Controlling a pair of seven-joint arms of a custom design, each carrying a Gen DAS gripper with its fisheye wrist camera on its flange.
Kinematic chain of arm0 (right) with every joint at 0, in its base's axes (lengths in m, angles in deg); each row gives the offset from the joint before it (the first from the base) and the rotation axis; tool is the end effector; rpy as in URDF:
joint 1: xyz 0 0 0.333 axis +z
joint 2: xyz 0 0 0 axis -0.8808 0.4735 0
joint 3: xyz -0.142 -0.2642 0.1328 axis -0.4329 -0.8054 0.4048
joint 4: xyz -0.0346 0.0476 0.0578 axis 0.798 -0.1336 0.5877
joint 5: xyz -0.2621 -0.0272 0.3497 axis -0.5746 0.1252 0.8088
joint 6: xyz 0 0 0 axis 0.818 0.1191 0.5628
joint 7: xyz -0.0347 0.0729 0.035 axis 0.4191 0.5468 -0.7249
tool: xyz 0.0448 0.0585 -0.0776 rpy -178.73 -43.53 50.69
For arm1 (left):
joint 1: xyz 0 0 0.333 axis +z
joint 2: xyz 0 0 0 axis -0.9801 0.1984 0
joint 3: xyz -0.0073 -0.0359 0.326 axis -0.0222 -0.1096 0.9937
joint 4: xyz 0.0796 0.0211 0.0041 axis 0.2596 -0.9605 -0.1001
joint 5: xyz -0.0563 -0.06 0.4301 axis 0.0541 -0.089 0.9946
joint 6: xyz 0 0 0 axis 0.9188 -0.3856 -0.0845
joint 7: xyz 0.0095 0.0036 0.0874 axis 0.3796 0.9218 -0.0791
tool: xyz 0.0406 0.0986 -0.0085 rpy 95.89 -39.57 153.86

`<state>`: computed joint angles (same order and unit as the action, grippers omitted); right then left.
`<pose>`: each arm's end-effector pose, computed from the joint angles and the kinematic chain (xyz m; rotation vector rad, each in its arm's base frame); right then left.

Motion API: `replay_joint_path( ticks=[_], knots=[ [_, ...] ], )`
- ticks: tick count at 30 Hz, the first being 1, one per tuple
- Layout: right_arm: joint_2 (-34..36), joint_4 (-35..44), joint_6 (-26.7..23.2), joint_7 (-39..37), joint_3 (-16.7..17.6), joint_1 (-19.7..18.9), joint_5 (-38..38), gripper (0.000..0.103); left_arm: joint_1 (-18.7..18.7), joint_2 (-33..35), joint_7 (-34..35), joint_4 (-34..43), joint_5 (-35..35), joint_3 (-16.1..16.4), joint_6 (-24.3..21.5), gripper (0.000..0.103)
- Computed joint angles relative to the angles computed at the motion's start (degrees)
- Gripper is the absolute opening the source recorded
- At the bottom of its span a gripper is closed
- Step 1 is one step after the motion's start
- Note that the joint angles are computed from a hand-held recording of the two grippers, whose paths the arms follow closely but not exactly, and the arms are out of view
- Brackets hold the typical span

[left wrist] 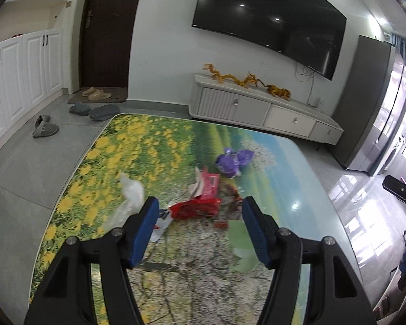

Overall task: Collect trash
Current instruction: 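Move both tools back over the trash on the table, then grasp the clear plastic bag with the left tool while the right tool grasps the green cloth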

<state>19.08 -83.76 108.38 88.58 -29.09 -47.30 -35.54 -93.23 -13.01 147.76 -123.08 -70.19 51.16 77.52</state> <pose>0.3480 0.1924 0.6277 -1.3642 1.8081 -0.6588 0.4838 -0.2464 0.6099 -1.5285 2.0603 -1.1493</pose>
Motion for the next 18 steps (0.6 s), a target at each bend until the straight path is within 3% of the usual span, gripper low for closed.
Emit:
replay_joint_path(
  ticks=[8,18],
  knots=[
    [10.80,3.87,5.10,-6.10,-2.74,5.95,4.48,0.058,4.85,2.11,-4.18,0.06,4.95,0.01,-1.37,0.062],
    [23.28,9.88,8.51,-18.50,-6.52,13.26,14.74,0.061,5.29,10.61,-5.27,6.18,5.46,0.95,-3.64,0.062]
  ],
)
